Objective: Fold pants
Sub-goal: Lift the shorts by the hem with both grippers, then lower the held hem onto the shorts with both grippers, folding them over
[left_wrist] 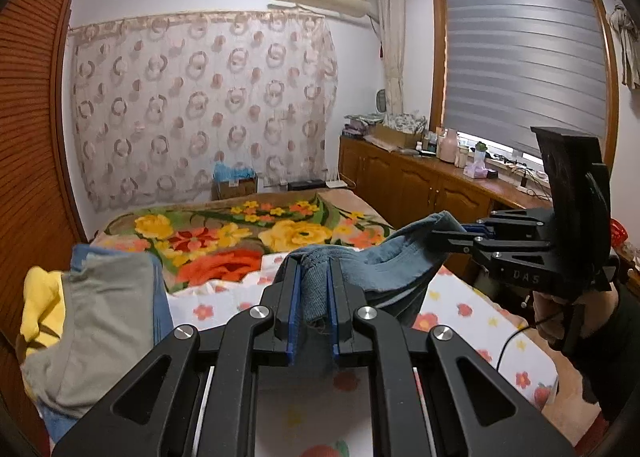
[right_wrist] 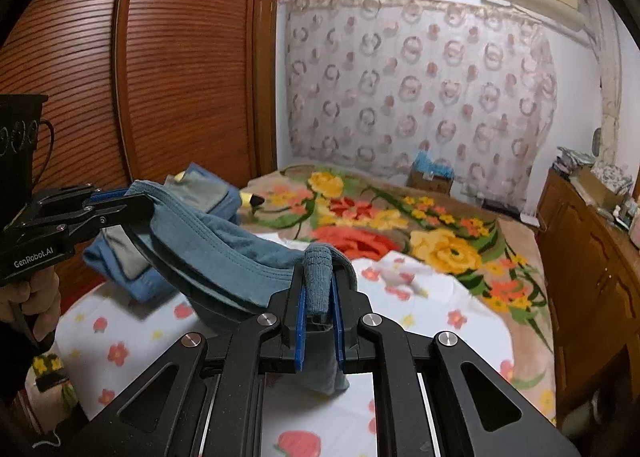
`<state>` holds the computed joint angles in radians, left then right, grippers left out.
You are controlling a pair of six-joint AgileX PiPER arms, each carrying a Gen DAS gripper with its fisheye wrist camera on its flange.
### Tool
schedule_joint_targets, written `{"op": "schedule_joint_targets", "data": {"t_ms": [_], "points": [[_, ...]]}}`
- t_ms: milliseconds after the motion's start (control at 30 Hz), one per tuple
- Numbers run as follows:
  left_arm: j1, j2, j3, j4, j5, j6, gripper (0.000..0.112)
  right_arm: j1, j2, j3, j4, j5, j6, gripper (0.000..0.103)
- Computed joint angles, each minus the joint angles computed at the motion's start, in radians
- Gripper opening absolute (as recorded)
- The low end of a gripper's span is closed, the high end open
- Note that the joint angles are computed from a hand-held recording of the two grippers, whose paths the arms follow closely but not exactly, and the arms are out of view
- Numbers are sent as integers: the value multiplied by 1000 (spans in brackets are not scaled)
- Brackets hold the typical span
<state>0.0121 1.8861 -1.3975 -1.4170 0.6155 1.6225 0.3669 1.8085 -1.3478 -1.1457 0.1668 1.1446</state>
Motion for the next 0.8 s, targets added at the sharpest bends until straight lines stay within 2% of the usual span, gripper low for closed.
{"op": "schedule_joint_targets", "data": {"t_ms": [167, 200, 433, 667, 800], "points": [[8, -38, 78, -15, 10, 39, 13, 13, -25, -6, 248, 37, -231, 11], [9, -51, 98, -22, 12, 51, 13, 7, -47, 25, 254, 31, -239, 11], [17, -109, 184, -22, 18, 82, 13, 43, -128, 144, 113, 49, -71, 11], [46, -174, 319, -17, 52, 82, 13, 74, -196, 250, 84, 34, 1, 11], [39, -210, 409, -26, 26, 129, 13, 84, -220, 303, 103, 22, -1, 11]]}}
